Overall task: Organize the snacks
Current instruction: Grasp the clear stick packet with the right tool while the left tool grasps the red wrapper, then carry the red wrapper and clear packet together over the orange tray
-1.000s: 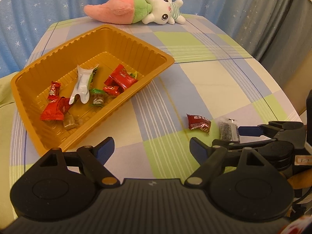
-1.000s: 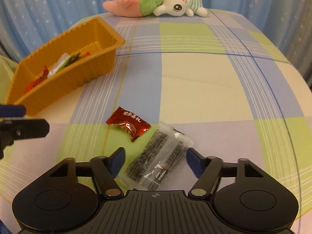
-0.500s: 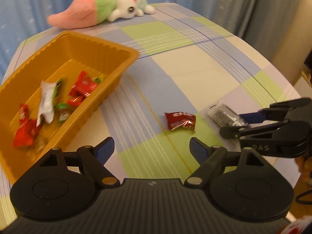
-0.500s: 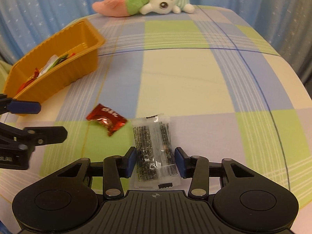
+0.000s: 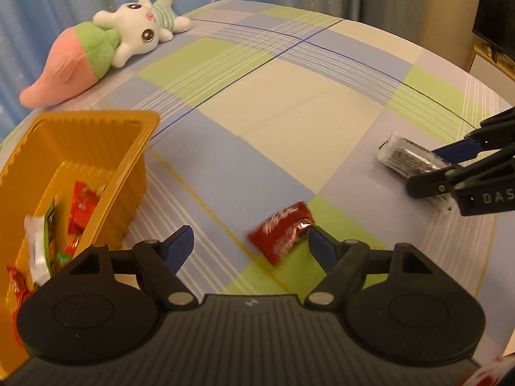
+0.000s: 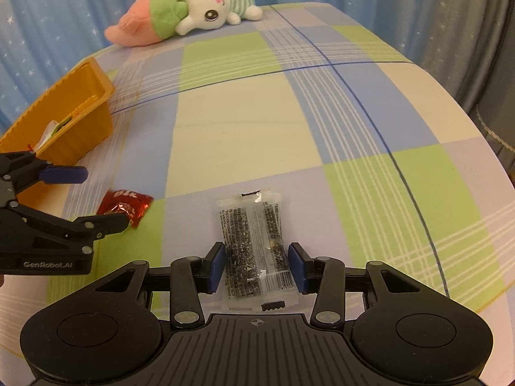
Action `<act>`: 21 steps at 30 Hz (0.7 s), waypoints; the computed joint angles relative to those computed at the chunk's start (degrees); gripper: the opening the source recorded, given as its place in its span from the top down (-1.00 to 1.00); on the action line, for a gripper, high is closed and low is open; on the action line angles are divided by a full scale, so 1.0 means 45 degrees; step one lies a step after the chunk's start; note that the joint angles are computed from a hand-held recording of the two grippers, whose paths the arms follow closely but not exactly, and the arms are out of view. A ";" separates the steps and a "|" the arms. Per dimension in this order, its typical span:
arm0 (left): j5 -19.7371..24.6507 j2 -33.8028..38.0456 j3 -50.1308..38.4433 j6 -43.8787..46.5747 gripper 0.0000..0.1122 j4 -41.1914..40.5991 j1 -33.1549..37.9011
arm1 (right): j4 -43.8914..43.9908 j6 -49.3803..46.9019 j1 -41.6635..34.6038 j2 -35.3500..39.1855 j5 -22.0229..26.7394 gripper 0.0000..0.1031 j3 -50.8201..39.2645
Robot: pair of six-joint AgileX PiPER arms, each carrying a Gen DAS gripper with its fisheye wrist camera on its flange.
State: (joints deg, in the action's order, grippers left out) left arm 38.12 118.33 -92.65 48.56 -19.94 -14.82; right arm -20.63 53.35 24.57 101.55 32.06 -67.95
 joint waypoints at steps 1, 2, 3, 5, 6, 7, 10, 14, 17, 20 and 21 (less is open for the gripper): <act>0.0058 0.0110 -0.0160 -0.0002 -0.34 0.0044 -0.0050 | -0.0037 0.0065 0.0007 -0.0030 0.0000 0.15 0.0032; 0.0137 0.0229 -0.0349 -0.0011 -0.31 0.0045 -0.0095 | -0.0046 0.0095 0.0004 -0.0043 -0.0009 0.15 0.0044; 0.0237 0.0318 -0.0507 0.0013 -0.26 0.0001 -0.0123 | -0.0070 0.0140 0.0010 -0.0067 -0.0025 0.15 0.0076; 0.0521 0.0467 -0.0808 0.0006 -0.21 -0.0039 -0.0168 | -0.0119 0.0200 0.0024 -0.0063 -0.0041 0.15 0.0088; 0.0651 0.0524 -0.0922 0.0040 -0.16 -0.0103 -0.0166 | -0.0121 0.0191 0.0028 -0.0065 -0.0036 0.15 0.0086; 0.0797 0.0564 -0.1009 0.0074 -0.11 -0.0179 -0.0149 | -0.0142 0.0211 0.0040 -0.0059 -0.0035 0.15 0.0082; 0.1185 0.0604 -0.1100 0.0044 0.13 -0.0427 -0.0091 | -0.0154 0.0201 0.0021 -0.0078 -0.0068 0.15 0.0119; 0.1628 0.0637 -0.1232 -0.0134 0.42 -0.0724 -0.0032 | -0.0129 0.0023 -0.0015 -0.0013 -0.0005 0.15 0.0010; 0.1780 0.0564 -0.1169 -0.0300 0.58 -0.0837 -0.0032 | -0.0093 -0.0122 -0.0040 0.0055 0.0032 0.15 -0.0091; 0.1754 0.0457 -0.1050 -0.0903 0.59 -0.0697 -0.0042 | -0.0045 -0.0247 -0.0052 0.0100 0.0053 0.15 -0.0159; 0.1797 0.0441 -0.1049 -0.1102 0.59 -0.0709 -0.0017 | -0.0026 -0.0287 -0.0068 0.0115 0.0042 0.15 -0.0170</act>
State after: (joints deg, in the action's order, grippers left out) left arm 46.21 120.31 -97.36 43.59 -23.13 -14.89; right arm -20.74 52.05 24.27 102.07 32.25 -68.71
